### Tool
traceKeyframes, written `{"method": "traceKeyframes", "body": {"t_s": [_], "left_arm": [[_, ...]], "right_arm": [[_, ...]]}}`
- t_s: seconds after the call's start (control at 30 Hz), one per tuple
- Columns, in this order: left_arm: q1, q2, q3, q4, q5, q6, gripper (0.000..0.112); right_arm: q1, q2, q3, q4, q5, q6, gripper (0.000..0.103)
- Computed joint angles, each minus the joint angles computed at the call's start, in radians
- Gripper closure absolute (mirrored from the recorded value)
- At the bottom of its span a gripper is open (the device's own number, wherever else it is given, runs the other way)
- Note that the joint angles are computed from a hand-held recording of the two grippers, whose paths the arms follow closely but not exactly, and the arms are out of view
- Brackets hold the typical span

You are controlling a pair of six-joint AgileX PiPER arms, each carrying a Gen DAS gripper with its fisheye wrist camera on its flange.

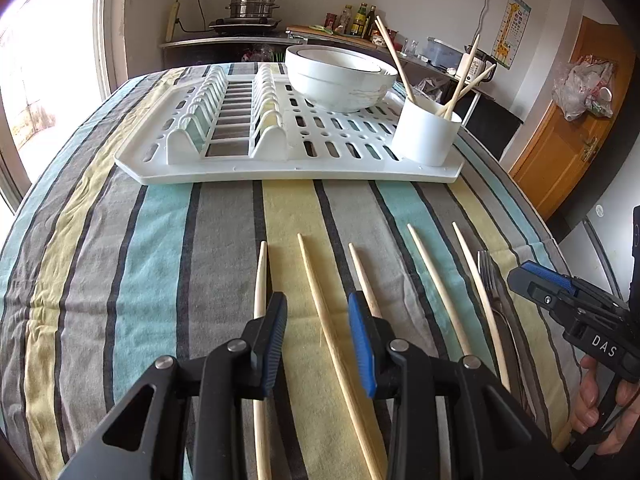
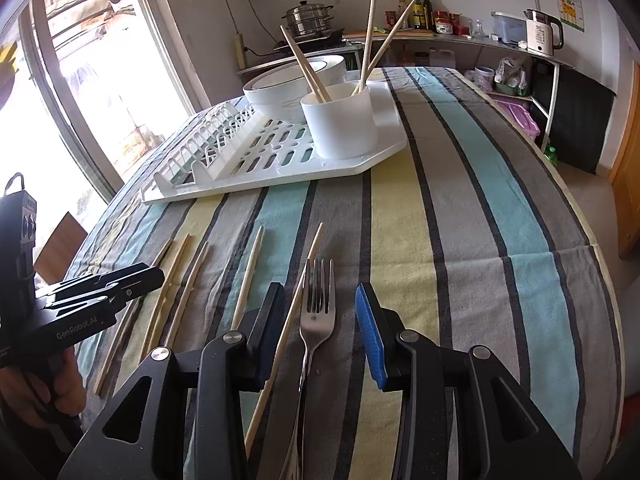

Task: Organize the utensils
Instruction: 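Move both tools back down to the chopsticks and fork on the cloth, then close the left tool on a chopstick while the right tool grasps the metal fork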

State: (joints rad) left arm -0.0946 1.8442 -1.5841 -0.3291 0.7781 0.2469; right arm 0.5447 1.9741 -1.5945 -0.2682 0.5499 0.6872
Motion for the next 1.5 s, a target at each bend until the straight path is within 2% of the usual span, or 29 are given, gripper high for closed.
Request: {"method": "traceKeyframes", "body": {"t_s": [0.43, 0.8, 0.83, 0.97, 1.2, 1.5], "left_arm": [[-0.02, 0.092, -0.126, 0.057, 0.05, -0.055, 0.089], [-0.026, 0.111, -0.157, 0.082, 0.055, -0.074, 0.094], [-0.027, 0.114, -0.161, 0.086, 0.056, -0.078, 0.095], [-0.03, 0.116, -0.165, 0.093, 0.058, -0.082, 0.098], [-0.041, 0.122, -0.174, 0.102, 0.063, -0.08, 0.105], [-0.04, 0.12, -0.171, 0.079, 0.064, -0.049, 0.109]], "right_arm": [[-0.011, 0.112, -0.167, 0.042, 0.106, -0.052, 0.065], [-0.011, 0.158, -0.249, 0.051, 0.16, -0.074, 0.065], [-0.01, 0.158, -0.249, 0.048, 0.162, -0.073, 0.066], [-0.009, 0.165, -0.262, 0.049, 0.173, -0.079, 0.079], [-0.009, 0.162, -0.258, 0.055, 0.169, -0.088, 0.081], [-0.01, 0.132, -0.218, 0.052, 0.137, -0.085, 0.083]]}}
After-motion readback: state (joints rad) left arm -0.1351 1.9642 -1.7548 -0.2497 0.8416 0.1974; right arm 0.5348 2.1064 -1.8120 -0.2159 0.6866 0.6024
